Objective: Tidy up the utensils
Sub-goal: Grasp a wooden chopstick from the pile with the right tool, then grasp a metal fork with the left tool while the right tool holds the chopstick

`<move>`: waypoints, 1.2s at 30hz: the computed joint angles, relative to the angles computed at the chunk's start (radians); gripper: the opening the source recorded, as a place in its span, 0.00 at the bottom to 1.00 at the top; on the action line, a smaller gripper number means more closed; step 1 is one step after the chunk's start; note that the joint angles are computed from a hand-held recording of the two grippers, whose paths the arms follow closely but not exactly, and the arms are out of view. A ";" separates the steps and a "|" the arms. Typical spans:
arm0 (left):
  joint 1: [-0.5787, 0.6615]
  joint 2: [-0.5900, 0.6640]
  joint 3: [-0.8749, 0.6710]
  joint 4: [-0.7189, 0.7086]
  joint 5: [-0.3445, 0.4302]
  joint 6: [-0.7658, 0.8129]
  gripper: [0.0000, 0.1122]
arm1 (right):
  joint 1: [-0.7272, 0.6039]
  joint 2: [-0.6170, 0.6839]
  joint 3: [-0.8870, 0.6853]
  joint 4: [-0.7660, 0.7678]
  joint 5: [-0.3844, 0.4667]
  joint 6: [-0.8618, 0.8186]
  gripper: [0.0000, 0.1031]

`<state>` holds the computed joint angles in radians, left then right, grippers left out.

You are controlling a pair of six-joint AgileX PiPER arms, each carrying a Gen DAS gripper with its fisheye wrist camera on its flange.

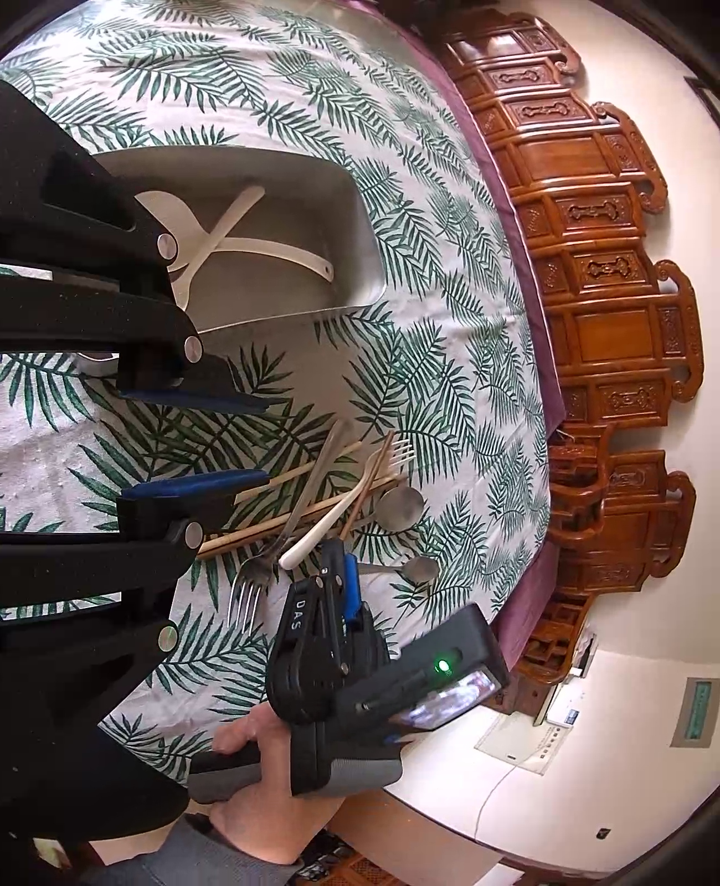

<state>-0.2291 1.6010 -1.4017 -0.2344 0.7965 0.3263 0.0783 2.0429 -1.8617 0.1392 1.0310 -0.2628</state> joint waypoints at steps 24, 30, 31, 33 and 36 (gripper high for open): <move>-0.123 0.141 -0.091 0.056 -0.009 -0.174 0.17 | -0.122 -0.364 0.400 0.082 -0.110 -0.093 0.06; -0.144 0.209 -0.155 0.082 0.016 -0.243 0.17 | -0.163 -0.371 0.400 0.140 -0.105 -0.124 0.06; -0.148 0.222 -0.167 0.087 0.021 -0.256 0.17 | -0.164 -0.370 0.398 0.142 -0.104 -0.123 0.06; -0.158 0.243 -0.187 0.097 0.027 -0.276 0.17 | -0.167 -0.366 0.389 0.146 -0.101 -0.125 0.06; -0.175 0.280 -0.216 0.122 0.037 -0.306 0.18 | -0.177 -0.363 0.380 0.163 -0.095 -0.132 0.06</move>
<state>-0.4044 1.8809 -1.6180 -0.1122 0.8339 0.0199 -0.0992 1.6795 -1.4813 0.3025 0.9358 -0.3944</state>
